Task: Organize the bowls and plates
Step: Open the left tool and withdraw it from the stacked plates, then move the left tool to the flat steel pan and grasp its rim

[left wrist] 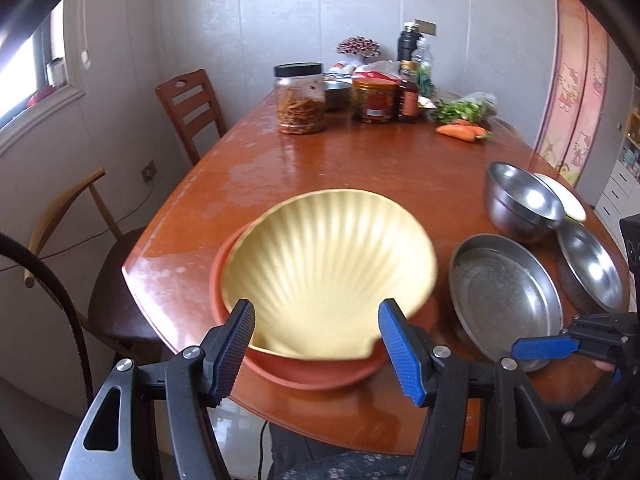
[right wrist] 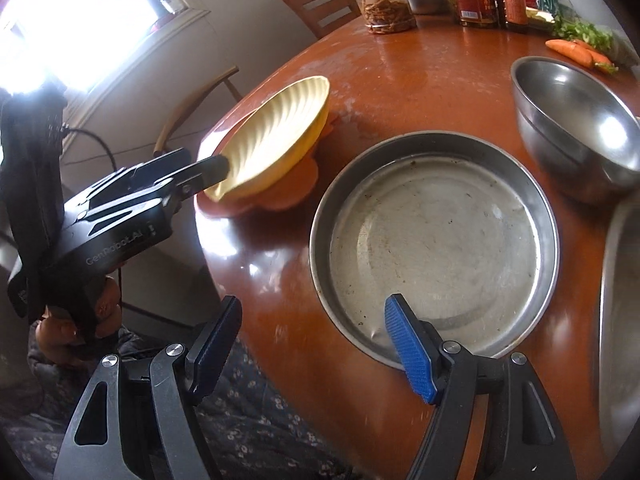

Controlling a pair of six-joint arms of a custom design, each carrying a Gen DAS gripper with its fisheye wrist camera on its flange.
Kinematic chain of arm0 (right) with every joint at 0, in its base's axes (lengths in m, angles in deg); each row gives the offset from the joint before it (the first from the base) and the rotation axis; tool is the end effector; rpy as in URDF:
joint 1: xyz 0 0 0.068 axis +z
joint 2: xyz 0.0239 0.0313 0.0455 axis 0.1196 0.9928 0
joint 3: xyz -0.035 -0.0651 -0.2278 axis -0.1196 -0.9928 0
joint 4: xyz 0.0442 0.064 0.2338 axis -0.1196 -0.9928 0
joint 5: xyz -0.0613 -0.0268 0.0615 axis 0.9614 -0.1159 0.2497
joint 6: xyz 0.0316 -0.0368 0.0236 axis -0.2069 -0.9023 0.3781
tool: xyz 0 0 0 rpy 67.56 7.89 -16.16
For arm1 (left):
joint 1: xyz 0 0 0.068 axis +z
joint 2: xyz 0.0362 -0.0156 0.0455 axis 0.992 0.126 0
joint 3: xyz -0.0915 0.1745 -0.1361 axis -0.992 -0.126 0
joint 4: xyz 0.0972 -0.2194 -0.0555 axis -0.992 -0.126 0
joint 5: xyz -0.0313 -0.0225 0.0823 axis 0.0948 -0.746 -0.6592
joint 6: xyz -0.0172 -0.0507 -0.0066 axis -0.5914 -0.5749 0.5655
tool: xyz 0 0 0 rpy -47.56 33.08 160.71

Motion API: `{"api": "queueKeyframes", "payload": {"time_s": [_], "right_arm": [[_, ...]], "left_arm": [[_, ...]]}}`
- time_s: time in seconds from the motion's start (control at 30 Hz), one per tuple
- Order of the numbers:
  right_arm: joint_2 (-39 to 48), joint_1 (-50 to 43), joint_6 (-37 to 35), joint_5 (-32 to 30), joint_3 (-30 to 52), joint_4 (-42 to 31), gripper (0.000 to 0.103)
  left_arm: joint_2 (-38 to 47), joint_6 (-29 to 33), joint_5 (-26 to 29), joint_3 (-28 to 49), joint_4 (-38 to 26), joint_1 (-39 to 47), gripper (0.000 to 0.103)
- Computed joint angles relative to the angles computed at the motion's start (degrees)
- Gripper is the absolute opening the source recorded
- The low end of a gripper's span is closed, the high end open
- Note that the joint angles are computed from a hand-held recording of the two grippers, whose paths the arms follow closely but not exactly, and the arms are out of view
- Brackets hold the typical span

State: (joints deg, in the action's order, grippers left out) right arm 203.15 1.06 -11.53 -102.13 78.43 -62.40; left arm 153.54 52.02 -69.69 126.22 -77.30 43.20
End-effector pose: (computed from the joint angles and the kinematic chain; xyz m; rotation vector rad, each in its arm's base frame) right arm 0.3194 -0.0119 0.0472 -0.7530 2.6068 0.7410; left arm 0.2903 -0.2177 0.0756 -0.0589 2.3856 0.0500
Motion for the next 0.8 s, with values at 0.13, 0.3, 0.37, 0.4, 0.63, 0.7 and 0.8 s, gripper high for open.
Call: {"api": "queueKeyframes", "payload": {"time_s": [0.13, 0.3, 0.37, 0.4, 0.63, 0.7, 0.8], "right_arm": [[-3.52, -2.0, -1.87, -0.02, -5.32, 2.64, 0.075], [-9.69, -6.7, -4.23, -1.39, -11.59, 5.76, 0.076], [-11.44, -8.65, -4.56, -1.65, -13.01, 6.5, 0.076], [-12.3, -9.8, -4.62, -1.76, -13.73, 7.15, 0.076], [-13.71, -14.37, -0.99, -0.65, -15.48, 11.93, 0.076], [-13.01, -14.76, -0.16, -0.37, -15.27, 12.47, 0.076], [-10.71, -14.87, 1.88, -0.37, -14.66, 14.73, 0.076]], "left_arm": [[0.64, -1.07, -0.91, 1.66, -1.35, -2.71, 0.065], [1.95, -2.37, -1.46, 4.66, -3.49, -5.17, 0.065], [2.9, -3.09, -0.91, 6.17, -4.11, -5.88, 0.065], [3.32, -3.46, -0.75, 6.8, -4.46, -6.16, 0.065], [6.2, -5.57, 0.97, 10.07, -5.85, -7.3, 0.065], [7.25, -5.48, 1.68, 11.16, -6.04, -7.39, 0.065], [8.81, -5.46, 2.09, 12.98, -6.9, -7.54, 0.065]]}}
